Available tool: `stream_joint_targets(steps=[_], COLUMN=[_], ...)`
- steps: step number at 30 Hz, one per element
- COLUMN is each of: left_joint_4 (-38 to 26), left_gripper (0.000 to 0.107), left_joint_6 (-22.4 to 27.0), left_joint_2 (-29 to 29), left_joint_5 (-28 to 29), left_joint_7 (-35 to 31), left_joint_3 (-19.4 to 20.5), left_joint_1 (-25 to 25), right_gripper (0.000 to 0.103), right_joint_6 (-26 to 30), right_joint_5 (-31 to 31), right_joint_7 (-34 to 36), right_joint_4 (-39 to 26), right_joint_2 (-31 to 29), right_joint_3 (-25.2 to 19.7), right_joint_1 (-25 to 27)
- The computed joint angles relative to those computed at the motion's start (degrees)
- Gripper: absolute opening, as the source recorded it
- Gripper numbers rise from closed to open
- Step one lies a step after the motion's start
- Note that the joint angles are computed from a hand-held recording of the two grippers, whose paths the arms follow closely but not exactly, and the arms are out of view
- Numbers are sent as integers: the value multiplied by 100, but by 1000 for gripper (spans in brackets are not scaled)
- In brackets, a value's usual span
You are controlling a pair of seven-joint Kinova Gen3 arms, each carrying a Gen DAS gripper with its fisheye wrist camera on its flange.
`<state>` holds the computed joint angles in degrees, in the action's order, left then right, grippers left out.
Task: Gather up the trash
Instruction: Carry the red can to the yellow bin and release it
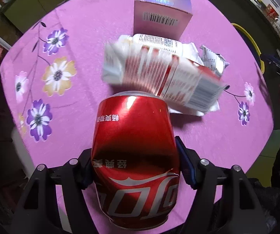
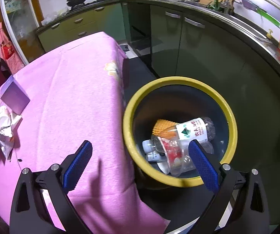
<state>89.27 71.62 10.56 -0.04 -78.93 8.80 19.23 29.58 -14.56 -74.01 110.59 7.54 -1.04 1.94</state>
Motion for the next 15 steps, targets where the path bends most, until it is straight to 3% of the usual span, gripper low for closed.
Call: stream_joint_targets(steps=[9, 15], left_joint_4=[149, -569], left_gripper=[67, 67], left_joint_6=[52, 323], left_joint_2=[-533, -515], left_joint_5=[-139, -316], left_joint_7=[118, 203], left_joint_3=[125, 387], left_joint_1=[123, 608], right_gripper=[97, 97], right_joint_6=[109, 155], right_joint_5=[-106, -52], right_joint_7=[157, 199], right_joint_4=[21, 127], right_joint_2=[-91, -418], right_joint_3=[-55, 62], right_joint_1=[-86, -69])
